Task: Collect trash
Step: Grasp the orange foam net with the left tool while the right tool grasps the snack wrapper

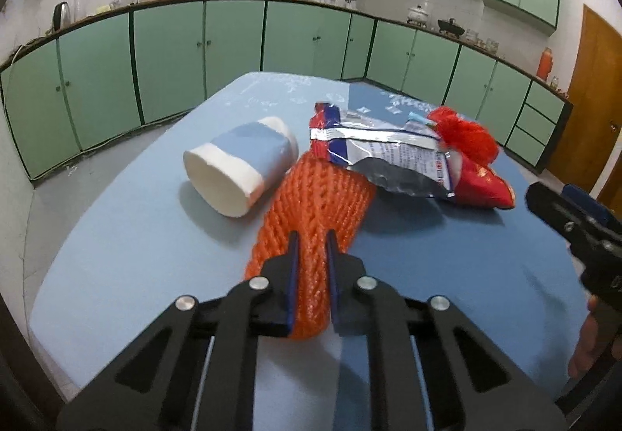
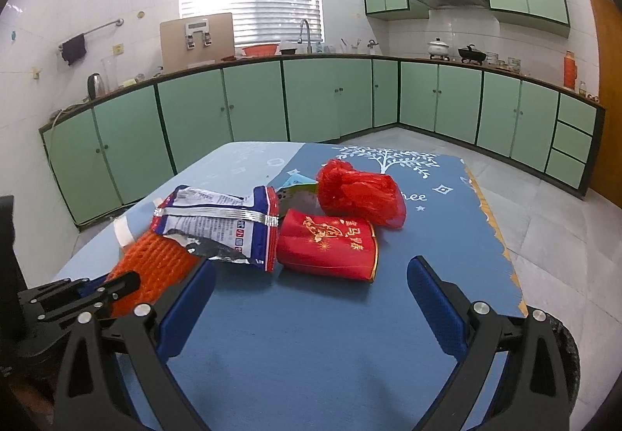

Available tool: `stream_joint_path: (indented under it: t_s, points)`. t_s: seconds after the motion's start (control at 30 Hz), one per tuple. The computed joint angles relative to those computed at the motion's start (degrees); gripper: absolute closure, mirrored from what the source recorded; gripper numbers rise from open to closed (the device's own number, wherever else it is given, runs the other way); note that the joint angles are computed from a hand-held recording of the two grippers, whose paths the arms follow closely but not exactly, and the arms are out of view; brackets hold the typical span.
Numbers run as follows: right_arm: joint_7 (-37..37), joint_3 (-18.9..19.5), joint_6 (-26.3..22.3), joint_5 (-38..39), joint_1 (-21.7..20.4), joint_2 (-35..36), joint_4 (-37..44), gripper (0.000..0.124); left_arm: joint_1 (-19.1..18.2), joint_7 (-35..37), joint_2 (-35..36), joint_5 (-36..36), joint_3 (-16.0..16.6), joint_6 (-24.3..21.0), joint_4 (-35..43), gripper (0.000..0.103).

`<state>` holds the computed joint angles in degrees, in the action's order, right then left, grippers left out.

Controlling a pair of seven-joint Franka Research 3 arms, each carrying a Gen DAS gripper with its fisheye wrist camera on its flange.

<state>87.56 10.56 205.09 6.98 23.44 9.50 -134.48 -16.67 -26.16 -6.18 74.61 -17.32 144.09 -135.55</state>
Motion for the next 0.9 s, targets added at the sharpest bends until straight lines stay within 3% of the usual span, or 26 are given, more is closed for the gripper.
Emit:
stream_joint_path:
  t_s: [0.27,0.43,0.53,0.77,0.87,0.9]
  points:
    - [4.0,1.7,-0.2,-6.0,-2.2,1.4,1.9,0.031,-2.2,0.0,-3.1,-0.1,-2.9,-11.0,0.5,0.092]
    - [9.2,5.1,-2.1,-14.7,-6.0,3.5,5.0,0.033,-3.0,0.2,-3.5,-0.8,-3.8,-17.7,1.7,0.092]
    - [9.2,5.7,-3.3,-16.2,-5.8,5.0,7.2,0.034,-2.9,-0.2,-3.9,-0.5,-3.4,-18.8,1.8,0.092]
    - [1.8,3.4,-8.4,-8.6,-0.5,7.7,11.7,0.04,-2.5,-1.0,-4.4,0.3,-3.1,-19.5,1.9,0.092]
    - [-0.4,4.8,-9.7,-7.0,-1.1,8.4,12.6,0.042,-2.3,-1.2,-4.5,0.8,-3.1,-19.2,1.6,0.092]
    - [-0.3,6.7,-10.2,-7.4,-3.0,8.9,13.1,0.042,-2.3,-1.2,-4.3,0.9,-3.0,-19.0,1.6,0.092]
